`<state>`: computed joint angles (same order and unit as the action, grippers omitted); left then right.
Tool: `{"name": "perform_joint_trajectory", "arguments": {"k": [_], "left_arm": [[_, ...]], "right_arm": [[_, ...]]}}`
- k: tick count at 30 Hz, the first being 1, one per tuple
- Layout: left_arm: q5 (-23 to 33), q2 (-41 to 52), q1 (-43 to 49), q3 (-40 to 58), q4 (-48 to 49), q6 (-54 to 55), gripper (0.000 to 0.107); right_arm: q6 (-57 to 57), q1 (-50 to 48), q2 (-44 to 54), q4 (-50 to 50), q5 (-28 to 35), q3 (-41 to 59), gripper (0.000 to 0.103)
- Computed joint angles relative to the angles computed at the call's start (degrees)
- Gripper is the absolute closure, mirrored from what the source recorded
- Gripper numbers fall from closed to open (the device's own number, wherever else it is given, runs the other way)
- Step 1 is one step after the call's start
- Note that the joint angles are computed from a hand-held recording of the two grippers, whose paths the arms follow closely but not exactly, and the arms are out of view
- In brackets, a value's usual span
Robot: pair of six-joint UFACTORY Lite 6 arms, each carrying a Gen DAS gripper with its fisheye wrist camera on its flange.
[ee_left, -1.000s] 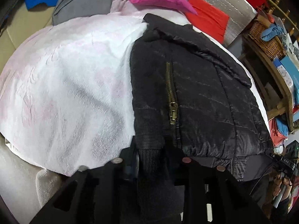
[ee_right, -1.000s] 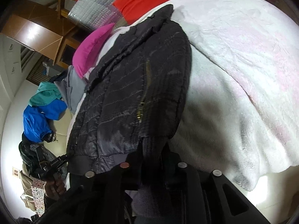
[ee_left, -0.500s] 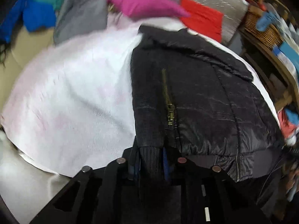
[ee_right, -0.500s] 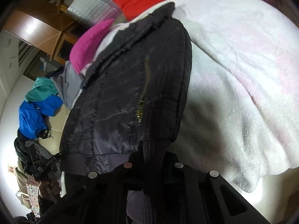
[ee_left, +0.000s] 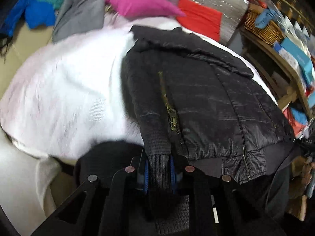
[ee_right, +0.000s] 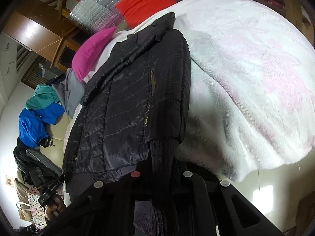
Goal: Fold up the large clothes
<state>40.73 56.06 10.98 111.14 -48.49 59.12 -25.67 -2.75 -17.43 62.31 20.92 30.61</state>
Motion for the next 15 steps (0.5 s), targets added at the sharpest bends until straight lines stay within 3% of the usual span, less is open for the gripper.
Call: {"name": "perform_joint_trajectory", "arguments": {"k": [5, 10, 15], "left_arm": [[3.54, 1.11, 0.77, 3.8, 0.11, -1.42, 0.089], [4.88, -4.73, 2.74, -0.16, -5.39, 2.55, 0.089], [5.91, -2.83, 3.34, 1.51, -1.0, -1.27, 0.089]], "right_arm": [[-0.4, -0.7, 2.02, -0.42, 1.49, 2.82, 0.091], [-0.61, -1.21, -3.25, -0.98, 3.82, 3.02, 0.091], [-7.89, -3.83, -3.89, 5.83, 6.06, -1.15, 0.091]]}}
